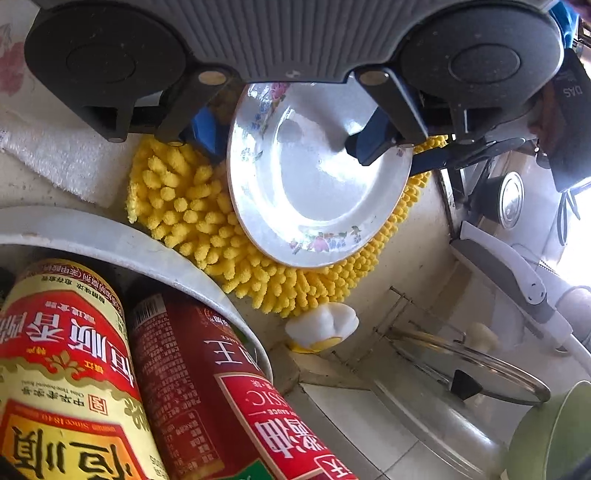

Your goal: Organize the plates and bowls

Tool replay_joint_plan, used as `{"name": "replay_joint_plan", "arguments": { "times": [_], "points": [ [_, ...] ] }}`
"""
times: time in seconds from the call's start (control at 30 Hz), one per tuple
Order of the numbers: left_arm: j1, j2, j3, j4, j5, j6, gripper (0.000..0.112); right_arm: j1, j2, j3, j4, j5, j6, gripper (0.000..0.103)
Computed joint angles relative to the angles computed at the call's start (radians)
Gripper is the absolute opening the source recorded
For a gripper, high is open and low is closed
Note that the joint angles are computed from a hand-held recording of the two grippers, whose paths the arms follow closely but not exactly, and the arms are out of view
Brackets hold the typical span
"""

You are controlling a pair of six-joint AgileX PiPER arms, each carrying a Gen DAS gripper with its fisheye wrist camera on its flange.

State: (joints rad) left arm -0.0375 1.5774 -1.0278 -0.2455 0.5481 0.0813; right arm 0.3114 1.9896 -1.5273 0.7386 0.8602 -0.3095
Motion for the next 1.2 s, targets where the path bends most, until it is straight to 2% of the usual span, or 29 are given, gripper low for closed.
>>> {"name": "replay_joint_plan", "arguments": {
  "times": [0.13,0.23,0.33,0.5,0.57,0.7,0.83,0.93,1.03,1.2],
  "points": [
    [-0.022,-0.009,0.009,0.047,-0.02,-0.052,0.078,0.021,-0.001,-0.007,-0.034,-0.014,0.004,0.092],
    [-0.041,-0.008,0.012,0.095,-0.034,-0.106,0.08,0.07,-0.021,0.004,-0.128,-0.068,0.079,0.092],
    [-0.045,-0.018,0.022,0.099,-0.038,-0.112,0.08,0.066,-0.036,0.037,-0.1,-0.086,0.072,0.092],
    [-0.046,-0.047,0.041,0.077,-0.044,-0.107,0.081,0.011,-0.042,0.065,0.025,-0.057,0.078,0.09],
    [-0.042,-0.06,0.046,0.061,-0.042,-0.093,0.081,0.03,-0.06,0.074,-0.017,-0.071,0.108,0.09],
    [-0.058,-0.083,0.046,0.119,-0.045,-0.155,0.083,0.065,-0.088,0.09,-0.071,-0.102,0.152,0.09],
    [-0.053,-0.071,0.037,0.1,-0.048,-0.121,0.083,0.1,-0.068,0.072,-0.152,-0.145,0.255,0.09],
    [-0.029,-0.024,0.022,0.043,-0.031,-0.065,0.08,0.078,-0.075,0.098,-0.089,-0.148,0.197,0.09],
    [-0.014,-0.042,0.041,0.003,-0.03,-0.007,0.084,0.045,-0.101,0.155,0.003,-0.165,0.119,0.088],
    [-0.04,-0.064,0.06,0.045,-0.015,-0.029,0.087,0.058,-0.119,0.169,-0.03,-0.18,0.124,0.088]
  ]
}}
